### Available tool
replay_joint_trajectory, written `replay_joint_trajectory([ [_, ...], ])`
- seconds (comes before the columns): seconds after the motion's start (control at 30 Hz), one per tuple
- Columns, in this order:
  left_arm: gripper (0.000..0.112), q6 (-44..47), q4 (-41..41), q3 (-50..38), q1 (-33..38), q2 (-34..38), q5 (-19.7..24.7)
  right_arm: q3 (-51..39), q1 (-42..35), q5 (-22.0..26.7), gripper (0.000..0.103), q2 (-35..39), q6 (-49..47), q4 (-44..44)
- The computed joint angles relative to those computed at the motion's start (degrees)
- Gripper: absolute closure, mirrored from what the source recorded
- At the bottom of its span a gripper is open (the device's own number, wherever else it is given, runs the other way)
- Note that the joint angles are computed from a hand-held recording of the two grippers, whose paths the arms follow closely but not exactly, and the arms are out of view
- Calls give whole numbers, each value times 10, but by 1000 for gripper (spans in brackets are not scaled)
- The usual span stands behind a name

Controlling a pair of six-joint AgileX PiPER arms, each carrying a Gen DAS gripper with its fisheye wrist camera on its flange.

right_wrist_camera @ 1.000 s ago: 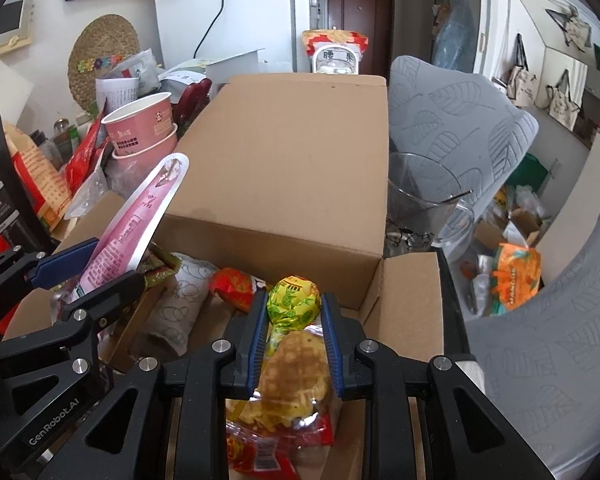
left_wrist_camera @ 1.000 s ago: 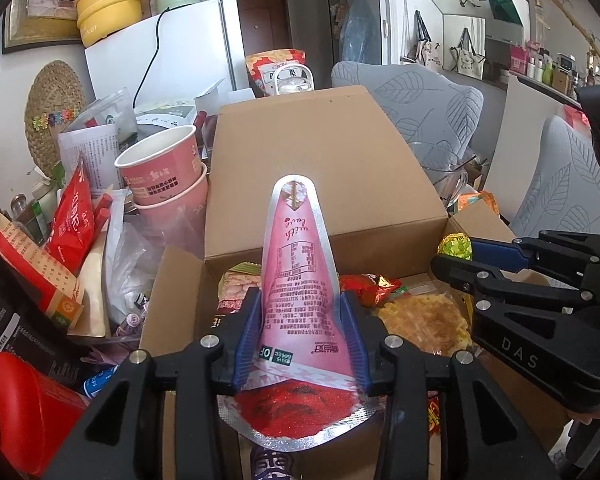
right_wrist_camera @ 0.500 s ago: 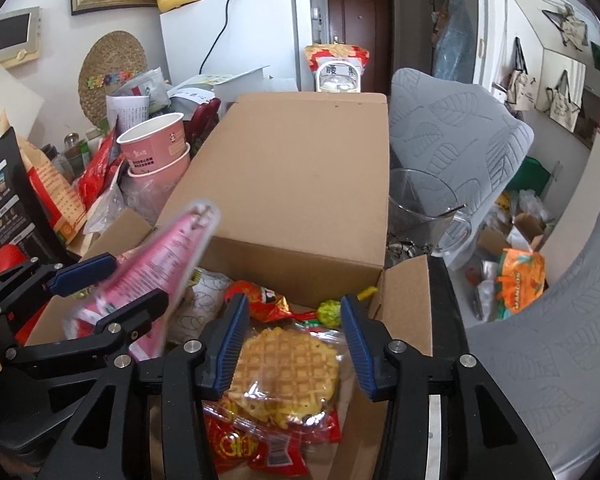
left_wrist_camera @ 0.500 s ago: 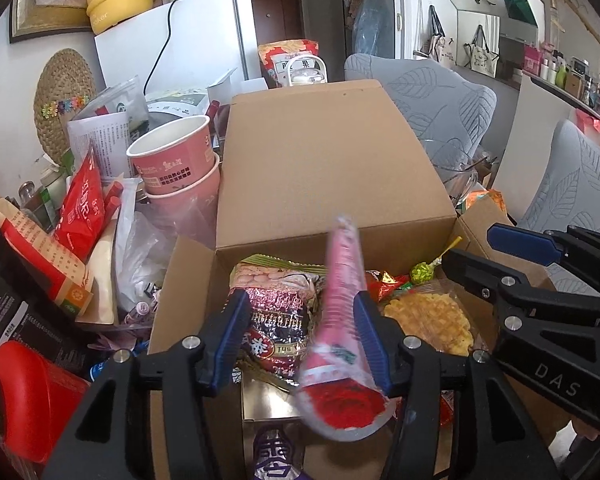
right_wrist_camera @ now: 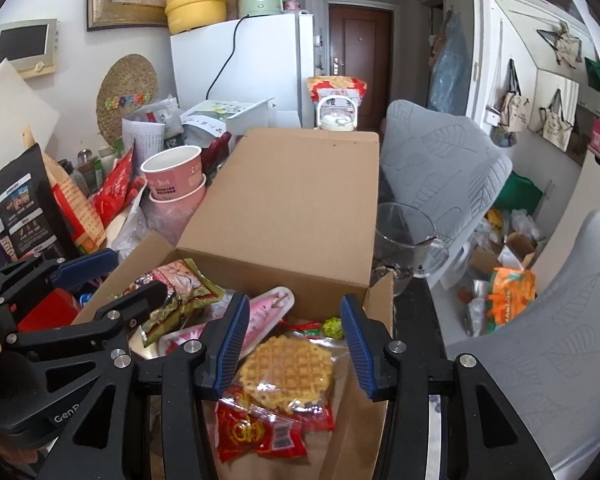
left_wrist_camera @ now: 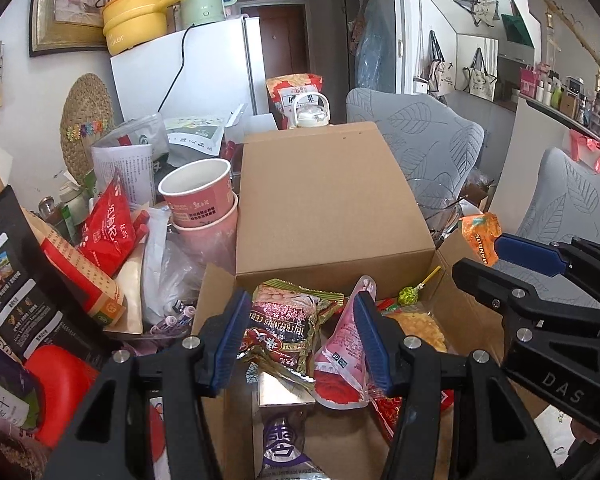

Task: Organize snacks

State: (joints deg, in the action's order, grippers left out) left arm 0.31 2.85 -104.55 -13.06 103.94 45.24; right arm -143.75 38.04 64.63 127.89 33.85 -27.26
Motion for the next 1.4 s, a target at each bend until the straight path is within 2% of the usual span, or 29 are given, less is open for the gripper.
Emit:
replay_joint_trajectory([
  [0.17,59,-3,0,12,3,-40,5,90,21,-43,56,-67,48,-42],
  [0.3,59,0,-2,24,6,-73,5,127,43,-53,56,-109,81,-84],
  [0.6,59,4,-13,66,10,-167,6,162,99,-38,56,-173,110,-151],
  [0.93,59,1,-18,164,4,-286,2,293,192,-30,56,-269,210,-264],
  [1.17,58,-2,-26,239,1,-360,2,378,259,-2,55,-312,286,-320],
  [1.23,51,-4,-27,261,-1,-382,2,405,275,4,54,-324,308,-331],
  [1.3,39,-14,-17,285,-7,-406,-3,431,290,9,53,-335,334,-339],
  [1.4,39,-24,-4,313,-20,-434,-5,460,306,15,53,-345,360,-342],
])
